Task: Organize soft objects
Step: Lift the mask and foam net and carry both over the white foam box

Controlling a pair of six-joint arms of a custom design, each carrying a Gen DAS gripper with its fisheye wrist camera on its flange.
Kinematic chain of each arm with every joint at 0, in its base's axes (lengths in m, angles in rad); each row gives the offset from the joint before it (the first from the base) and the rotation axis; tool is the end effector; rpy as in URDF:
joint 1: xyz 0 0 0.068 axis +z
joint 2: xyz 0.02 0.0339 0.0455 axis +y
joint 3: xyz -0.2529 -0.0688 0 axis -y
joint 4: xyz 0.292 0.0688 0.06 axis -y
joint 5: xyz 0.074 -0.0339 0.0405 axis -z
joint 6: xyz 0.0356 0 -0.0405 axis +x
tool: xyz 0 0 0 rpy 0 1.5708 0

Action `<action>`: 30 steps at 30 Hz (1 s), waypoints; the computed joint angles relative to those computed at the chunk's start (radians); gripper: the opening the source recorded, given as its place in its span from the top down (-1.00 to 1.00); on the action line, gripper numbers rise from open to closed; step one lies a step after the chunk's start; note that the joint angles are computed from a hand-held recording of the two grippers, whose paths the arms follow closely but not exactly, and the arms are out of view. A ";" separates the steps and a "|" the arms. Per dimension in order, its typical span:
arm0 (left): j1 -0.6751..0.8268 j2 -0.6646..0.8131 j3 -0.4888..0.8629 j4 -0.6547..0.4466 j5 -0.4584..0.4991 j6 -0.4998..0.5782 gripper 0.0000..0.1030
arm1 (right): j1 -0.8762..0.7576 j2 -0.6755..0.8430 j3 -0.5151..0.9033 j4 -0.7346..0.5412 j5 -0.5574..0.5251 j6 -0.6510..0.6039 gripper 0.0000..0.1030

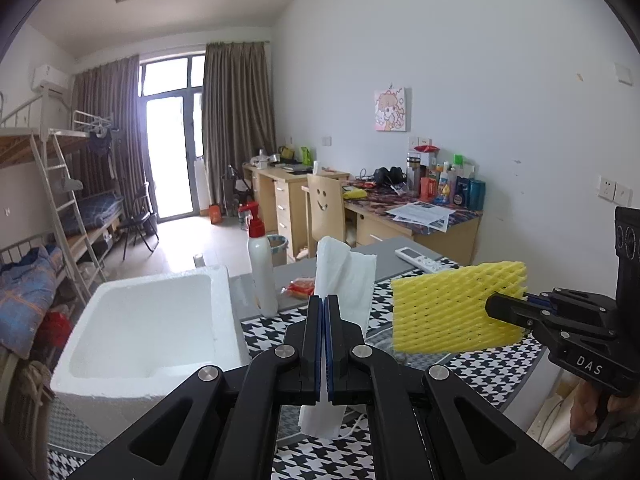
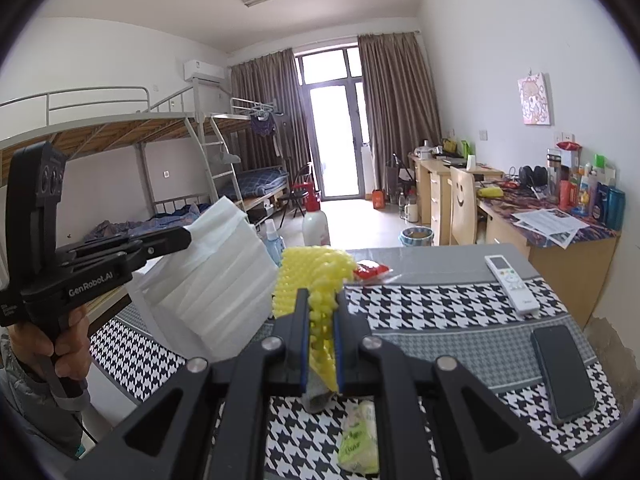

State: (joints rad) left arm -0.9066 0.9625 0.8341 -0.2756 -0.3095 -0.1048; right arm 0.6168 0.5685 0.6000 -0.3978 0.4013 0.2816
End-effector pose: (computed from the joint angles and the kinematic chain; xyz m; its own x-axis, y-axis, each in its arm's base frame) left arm 0.1762 -0.2075 0.3007 -0.3014 0.2233 -0.9270 0.5488 0.8356 0.0229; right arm 0.1684 0.1023 0.2806 -0.3460 0.0683 -0.9358 -0.1445 0.9816 0.1251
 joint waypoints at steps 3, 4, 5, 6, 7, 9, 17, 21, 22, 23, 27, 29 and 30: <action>0.007 0.001 0.019 -0.006 -0.010 0.008 0.98 | -0.018 0.016 0.012 0.019 -0.018 -0.014 0.76; 0.011 0.002 0.028 -0.010 -0.010 0.011 0.98 | -0.021 0.022 0.018 0.022 -0.022 -0.015 0.76; 0.014 0.004 0.036 -0.013 -0.012 0.013 0.98 | -0.027 0.031 0.024 0.030 -0.026 -0.019 0.76; 0.016 0.006 0.042 -0.014 -0.015 0.016 0.98 | -0.030 0.038 0.030 0.034 -0.029 -0.023 0.76; 0.018 0.007 0.050 -0.016 -0.018 0.020 0.98 | -0.030 0.045 0.036 0.038 -0.030 -0.028 0.76; 0.019 0.007 0.061 -0.014 -0.027 0.027 0.98 | -0.025 0.057 0.046 0.053 -0.025 -0.044 0.76; 0.034 0.029 0.132 -0.011 -0.051 0.052 0.98 | -0.040 0.099 0.085 0.079 -0.048 -0.062 0.76; 0.057 0.023 0.144 -0.010 -0.064 0.054 0.98 | -0.034 0.124 0.108 0.095 -0.052 -0.071 0.76; 0.061 0.020 0.144 -0.011 -0.073 0.053 0.98 | -0.032 0.133 0.114 0.100 -0.055 -0.074 0.76; 0.066 0.016 0.143 -0.013 -0.081 0.052 0.98 | -0.028 0.146 0.123 0.107 -0.057 -0.078 0.76; 0.083 0.015 0.150 -0.021 -0.102 0.044 0.98 | -0.010 0.194 0.149 0.135 -0.067 -0.093 0.76; 0.093 0.013 0.153 -0.025 -0.114 0.042 0.98 | -0.011 0.216 0.156 0.153 -0.083 -0.099 0.76; 0.099 0.008 0.154 -0.028 -0.117 0.042 0.98 | -0.009 0.228 0.162 0.160 -0.087 -0.100 0.76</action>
State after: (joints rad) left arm -0.8078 0.9709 0.9882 -0.3039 -0.4261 -0.0628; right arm 0.6074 0.7969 0.7619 -0.2381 0.3139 0.1816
